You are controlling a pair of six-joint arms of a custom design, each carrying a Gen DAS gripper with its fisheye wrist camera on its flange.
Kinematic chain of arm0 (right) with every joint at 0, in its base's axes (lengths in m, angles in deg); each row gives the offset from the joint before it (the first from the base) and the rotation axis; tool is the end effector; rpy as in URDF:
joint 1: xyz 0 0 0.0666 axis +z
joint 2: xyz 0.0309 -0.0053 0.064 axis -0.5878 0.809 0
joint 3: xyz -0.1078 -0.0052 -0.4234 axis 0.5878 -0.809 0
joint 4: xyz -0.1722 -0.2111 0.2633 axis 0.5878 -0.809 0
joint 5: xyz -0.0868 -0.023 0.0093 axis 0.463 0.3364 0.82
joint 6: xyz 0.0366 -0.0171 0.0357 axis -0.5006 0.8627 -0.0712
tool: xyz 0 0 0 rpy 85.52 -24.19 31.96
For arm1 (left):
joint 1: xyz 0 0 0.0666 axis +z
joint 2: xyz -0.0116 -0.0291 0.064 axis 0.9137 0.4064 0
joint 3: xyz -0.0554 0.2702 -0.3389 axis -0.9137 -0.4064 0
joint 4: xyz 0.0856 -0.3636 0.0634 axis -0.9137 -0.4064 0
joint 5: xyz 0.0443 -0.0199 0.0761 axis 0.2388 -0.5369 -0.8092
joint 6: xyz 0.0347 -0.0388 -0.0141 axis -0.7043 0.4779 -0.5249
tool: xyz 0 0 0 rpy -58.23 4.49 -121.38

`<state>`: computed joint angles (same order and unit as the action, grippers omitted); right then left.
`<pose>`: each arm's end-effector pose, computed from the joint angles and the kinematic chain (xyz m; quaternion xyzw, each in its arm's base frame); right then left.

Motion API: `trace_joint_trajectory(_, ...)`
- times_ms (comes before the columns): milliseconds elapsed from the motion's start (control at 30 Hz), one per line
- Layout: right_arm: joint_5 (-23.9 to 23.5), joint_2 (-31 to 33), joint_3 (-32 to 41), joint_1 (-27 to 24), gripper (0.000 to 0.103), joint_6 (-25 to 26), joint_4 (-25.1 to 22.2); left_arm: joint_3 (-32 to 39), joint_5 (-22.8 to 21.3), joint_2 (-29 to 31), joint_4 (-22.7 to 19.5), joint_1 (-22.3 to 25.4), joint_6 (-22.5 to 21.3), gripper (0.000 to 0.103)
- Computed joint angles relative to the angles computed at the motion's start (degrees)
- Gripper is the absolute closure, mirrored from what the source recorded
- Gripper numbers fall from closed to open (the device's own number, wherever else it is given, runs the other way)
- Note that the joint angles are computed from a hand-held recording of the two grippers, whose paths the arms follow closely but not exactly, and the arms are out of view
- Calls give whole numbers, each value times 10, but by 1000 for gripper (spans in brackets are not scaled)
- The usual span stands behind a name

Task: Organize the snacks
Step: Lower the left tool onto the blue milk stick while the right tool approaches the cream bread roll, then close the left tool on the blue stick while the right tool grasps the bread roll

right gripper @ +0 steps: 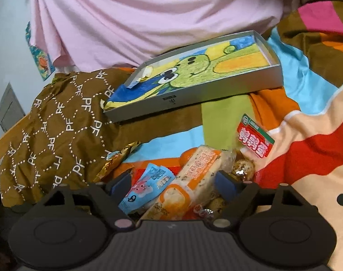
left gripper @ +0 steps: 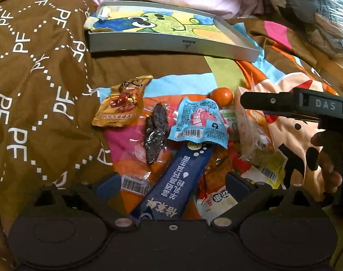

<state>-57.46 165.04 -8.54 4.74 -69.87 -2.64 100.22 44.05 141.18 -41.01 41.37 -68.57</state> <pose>0.2995 0.2372 0.2757 0.0938 0.8513 0.1597 0.4909 0.3706 -0.1823 0.2930 0.2656 0.8790 -0.2101 0.3356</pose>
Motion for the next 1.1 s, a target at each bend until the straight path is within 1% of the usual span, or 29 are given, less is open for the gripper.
trace_joint_trajectory(100, 12, 13, 18, 4, 19, 4, -24, 5, -8, 3, -4, -4, 7, 6)
trace_joint_trajectory(200, 24, 29, 35, 8, 19, 12, -47, 11, -15, 7, -14, -6, 10, 11)
trace_joint_trajectory(233, 25, 33, 39, 9, 22, 12, -53, 12, -24, 7, -15, -8, 9, 15)
trace_joint_trajectory(267, 24, 34, 40, 10, 28, 10, -57, 8, -34, 6, -8, -11, 10, 20)
trace_joint_trajectory(300, 25, 35, 40, 10, 31, 5, -62, 4, -43, 4, 2, -12, 13, 23)
trace_joint_trajectory(333, 21, 34, 39, 8, 37, -1, -65, 2, -51, 3, 7, -13, 16, 25)
trace_joint_trajectory(367, 13, 32, 37, 6, 41, -15, -68, 2, -48, 3, 5, -12, 18, 26)
trace_joint_trajectory(400, 0, 30, 32, 2, 42, -27, -61, 1, -45, 3, 6, -10, 22, 26)
trace_joint_trajectory(433, -12, 27, 27, -1, 47, -40, -54, 1, -41, 2, 5, -9, 23, 26)
trace_joint_trajectory(500, -22, 23, 21, -2, 49, -50, -47, 1, -32, 2, 4, -6, 24, 31)
trace_joint_trajectory(567, -21, 22, 21, 1, 51, -36, -44, 2, -16, 1, -2, -3, 23, 41)
trace_joint_trajectory(633, -24, 21, 23, 4, 54, -22, -44, 5, 0, 3, -13, -2, 24, 48)
trace_joint_trajectory(667, -25, 20, 24, 6, 56, -14, -45, 4, 0, 2, -14, -4, 28, 52)
trace_joint_trajectory(700, -27, 18, 25, 7, 57, -7, -45, 4, 2, 1, -17, -5, 33, 52)
trace_joint_trajectory(767, -26, 15, 26, 11, 60, 4, -50, 4, 13, -3, -26, -7, 50, 57)
trace_joint_trajectory(867, -22, 4, 26, 16, 63, 10, -69, 3, 31, -8, -35, -12, 69, 61)
trace_joint_trajectory(933, -20, -5, 24, 19, 64, 5, -87, 2, 28, -11, -37, -19, 74, 61)
trace_joint_trajectory(967, -18, -9, 24, 19, 65, 2, -97, 2, 25, -11, -36, -21, 71, 59)
trace_joint_trajectory(1000, -18, -11, 25, 19, 65, -1, -111, 1, 19, -11, -32, -24, 68, 56)
trace_joint_trajectory(1033, -18, -13, 26, 19, 65, -3, -119, 1, 10, -8, -28, -27, 66, 48)
trace_joint_trajectory(1067, -17, -14, 24, 19, 65, -4, -121, 3, 5, -5, -28, -28, 67, 43)
trace_joint_trajectory(1100, -16, -14, 25, 19, 65, -6, -123, 5, 1, -2, -26, -28, 70, 42)
